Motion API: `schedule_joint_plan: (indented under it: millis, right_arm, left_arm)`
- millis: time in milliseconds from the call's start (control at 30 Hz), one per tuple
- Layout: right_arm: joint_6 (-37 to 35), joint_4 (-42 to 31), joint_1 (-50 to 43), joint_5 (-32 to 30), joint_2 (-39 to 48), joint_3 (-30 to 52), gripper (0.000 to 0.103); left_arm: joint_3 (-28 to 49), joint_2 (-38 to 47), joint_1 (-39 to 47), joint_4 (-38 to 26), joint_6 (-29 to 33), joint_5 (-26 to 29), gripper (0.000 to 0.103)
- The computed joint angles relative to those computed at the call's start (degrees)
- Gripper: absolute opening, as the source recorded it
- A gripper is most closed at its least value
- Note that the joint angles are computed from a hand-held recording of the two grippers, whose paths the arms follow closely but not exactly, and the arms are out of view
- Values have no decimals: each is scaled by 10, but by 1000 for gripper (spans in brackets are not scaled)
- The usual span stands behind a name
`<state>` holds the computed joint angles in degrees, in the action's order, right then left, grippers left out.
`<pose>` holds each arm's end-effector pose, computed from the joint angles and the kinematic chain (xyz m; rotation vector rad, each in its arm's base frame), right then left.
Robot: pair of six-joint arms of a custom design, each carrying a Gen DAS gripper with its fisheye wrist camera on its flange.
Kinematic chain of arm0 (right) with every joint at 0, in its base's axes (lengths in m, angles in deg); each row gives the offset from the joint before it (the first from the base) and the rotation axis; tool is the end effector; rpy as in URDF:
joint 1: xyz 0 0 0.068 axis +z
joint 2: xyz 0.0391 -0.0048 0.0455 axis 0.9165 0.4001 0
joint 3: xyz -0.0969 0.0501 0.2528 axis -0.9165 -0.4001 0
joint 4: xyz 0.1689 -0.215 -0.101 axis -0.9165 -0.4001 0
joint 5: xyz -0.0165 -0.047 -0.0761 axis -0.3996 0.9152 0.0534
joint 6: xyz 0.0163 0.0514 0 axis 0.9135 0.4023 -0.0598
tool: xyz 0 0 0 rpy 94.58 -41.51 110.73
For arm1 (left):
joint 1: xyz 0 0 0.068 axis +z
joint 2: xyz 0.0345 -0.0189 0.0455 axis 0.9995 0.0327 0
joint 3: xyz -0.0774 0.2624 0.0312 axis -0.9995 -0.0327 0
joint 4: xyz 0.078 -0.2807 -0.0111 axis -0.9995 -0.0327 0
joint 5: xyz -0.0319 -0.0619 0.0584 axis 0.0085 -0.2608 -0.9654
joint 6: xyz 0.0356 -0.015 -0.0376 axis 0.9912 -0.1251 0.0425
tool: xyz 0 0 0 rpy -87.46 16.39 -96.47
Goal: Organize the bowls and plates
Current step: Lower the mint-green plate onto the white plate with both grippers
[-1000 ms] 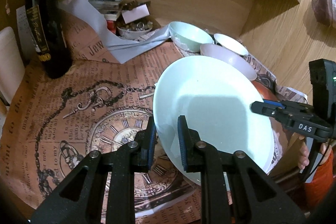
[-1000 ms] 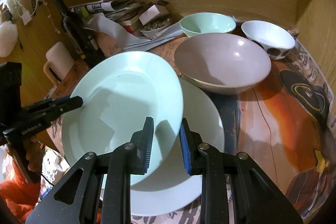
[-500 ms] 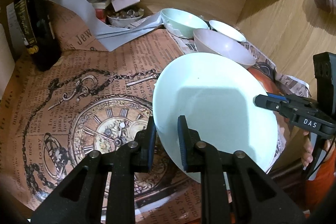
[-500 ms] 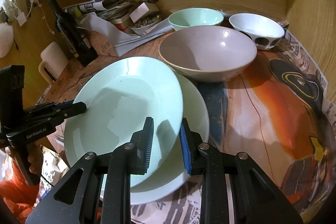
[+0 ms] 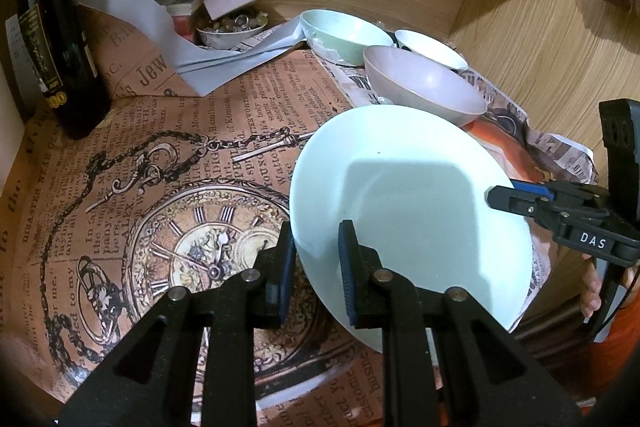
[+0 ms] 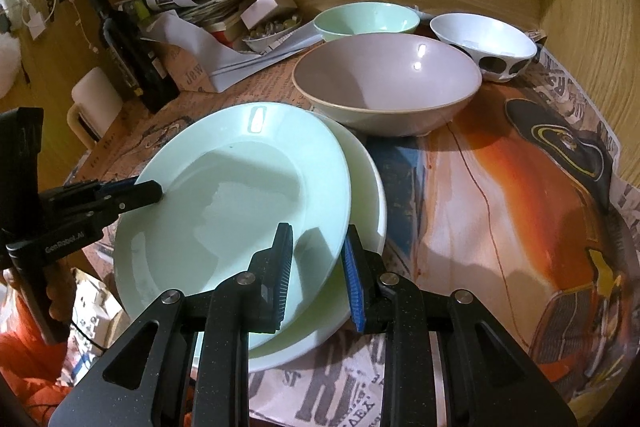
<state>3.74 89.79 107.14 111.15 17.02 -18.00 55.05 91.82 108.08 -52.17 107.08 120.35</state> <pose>0.2031 0.1553 0.0795 0.2593 2.1746 0.3439 0.2973 0.0837 0.1015 0.7312 2.3661 -0.5418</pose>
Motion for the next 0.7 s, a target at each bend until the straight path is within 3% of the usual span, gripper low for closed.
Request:
schedule_joint_plan:
  millis: [167,333,600,700]
  right_arm:
    - [3,9,1,-1,2,-3,23]
    - [3,9,0,-2,2,-3,23]
    - [-1,-33,16,31,3,16,23]
    - [-4,-52,23,48,6,26,23]
  left_arm:
    - [1,2,-3,0,-5,-6,22]
    - [31,29,4,-39,11,2,23]
    - [36,24,45,-59,36,32,23]
    - [51,31,51,-98,64,42,23]
